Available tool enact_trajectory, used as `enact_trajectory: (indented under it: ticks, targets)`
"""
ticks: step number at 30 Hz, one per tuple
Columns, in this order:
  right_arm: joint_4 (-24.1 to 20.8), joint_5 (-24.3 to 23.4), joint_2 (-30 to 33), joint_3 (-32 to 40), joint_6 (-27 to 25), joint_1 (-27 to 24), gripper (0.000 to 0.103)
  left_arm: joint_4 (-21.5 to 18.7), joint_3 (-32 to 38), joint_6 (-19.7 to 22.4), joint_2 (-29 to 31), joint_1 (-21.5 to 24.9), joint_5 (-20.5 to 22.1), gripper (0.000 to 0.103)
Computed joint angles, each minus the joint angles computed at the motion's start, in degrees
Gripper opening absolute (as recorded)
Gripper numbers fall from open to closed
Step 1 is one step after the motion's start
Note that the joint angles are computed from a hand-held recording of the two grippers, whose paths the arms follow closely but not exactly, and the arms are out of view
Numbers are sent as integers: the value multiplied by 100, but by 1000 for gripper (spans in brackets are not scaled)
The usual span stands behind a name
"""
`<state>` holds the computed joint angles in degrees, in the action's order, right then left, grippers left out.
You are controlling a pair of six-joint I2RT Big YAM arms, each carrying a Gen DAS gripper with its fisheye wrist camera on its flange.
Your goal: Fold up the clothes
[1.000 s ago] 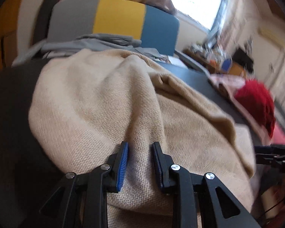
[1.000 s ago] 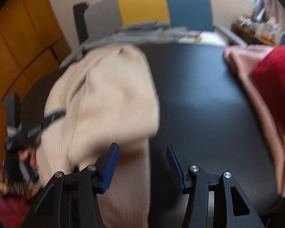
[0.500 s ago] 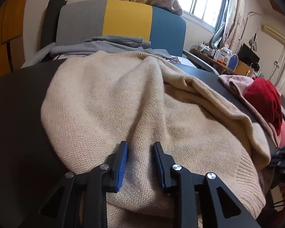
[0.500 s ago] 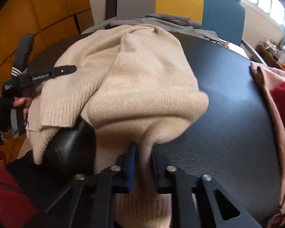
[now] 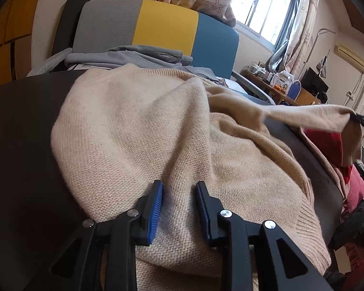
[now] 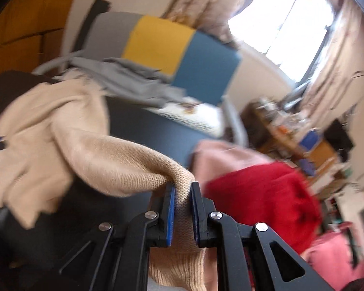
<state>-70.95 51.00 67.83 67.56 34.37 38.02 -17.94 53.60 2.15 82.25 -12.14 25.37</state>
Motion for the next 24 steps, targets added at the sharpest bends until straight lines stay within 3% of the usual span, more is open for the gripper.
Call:
enact_trajectory:
  ticks: [5,8,10,12,14,16,18,21,24]
  targets:
    - [-185,662,35,286,-446,-770,9,62,-94,-66,-71,13,117,28]
    - [-48,898,94,396,-536,-1404,4,85,-110,-99,-66,34,195,28]
    - [49,604,149,433,-395,-1850,8,94,-117,-94,-70,20,163,28]
    - [119,-136,189,404,-78,-2178,9,118,-138,-82,-87,6,127,28]
    - [805,-857,-5,122,-159,-1954,12,162,-164,-110,-96,17,160,28]
    - [1626,-1558,-157,-214,-271,-1480,46,174,-164,-130,-84,32,198,28]
    - [2247,-2290,19,-414,-341,-863,57,160,-155,-124,-79,33,200,28]
    - [2779,-3004,742,-433,-125,-159,57,153,-160,-107,-97,14,148,28]
    - [3085,-3346,1428,-280,271,67,55,116,-159,-115,-129,-20,29,28]
